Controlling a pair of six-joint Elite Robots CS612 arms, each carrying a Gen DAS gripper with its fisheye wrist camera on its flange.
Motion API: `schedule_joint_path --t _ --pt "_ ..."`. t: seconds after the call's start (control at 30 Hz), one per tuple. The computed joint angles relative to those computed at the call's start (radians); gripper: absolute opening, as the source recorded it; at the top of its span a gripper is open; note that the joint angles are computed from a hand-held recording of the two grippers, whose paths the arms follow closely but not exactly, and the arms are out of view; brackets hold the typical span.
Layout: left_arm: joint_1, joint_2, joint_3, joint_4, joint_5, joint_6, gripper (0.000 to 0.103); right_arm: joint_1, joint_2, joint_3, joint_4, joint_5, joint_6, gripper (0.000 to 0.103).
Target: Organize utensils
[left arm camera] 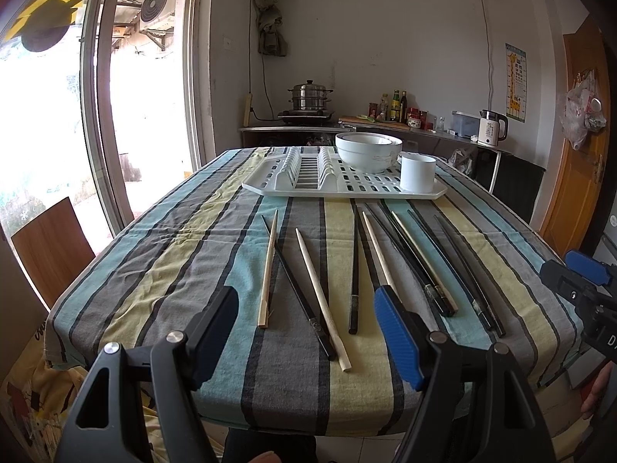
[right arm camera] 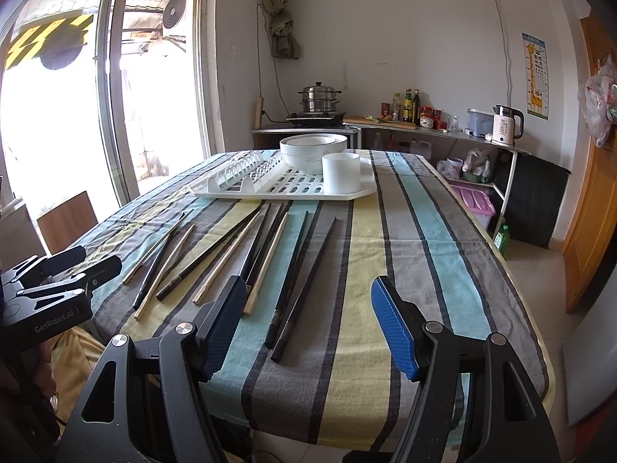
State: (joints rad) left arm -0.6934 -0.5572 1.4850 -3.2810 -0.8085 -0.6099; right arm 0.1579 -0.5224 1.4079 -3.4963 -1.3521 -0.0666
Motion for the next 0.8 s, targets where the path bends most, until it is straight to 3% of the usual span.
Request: schedule_joint_path --t 0.2,0.5,0.67,0.8 --pt "0.022 0.011 -0.026 -0.008 -0.049 0.036 0.075 0.0 0.015 -0.047 0.056 0.02 -0.003 0.068" --pt "0.073 0.023 -0.086 0.08 -0.153 0.082 0.075 0.008 0.049 -0.149 0.176 0.038 -0.03 0.068" --pt "0.103 0.03 -0.121 0.119 -0.187 0.111 0.07 0.013 0.074 -0.231 0.28 0.037 -0.045 0.068" --pt "0.135 0.037 -0.16 0.159 -0.244 0.131 0.061 0.016 0.101 -0.314 0.386 0.038 -0.05 0.057"
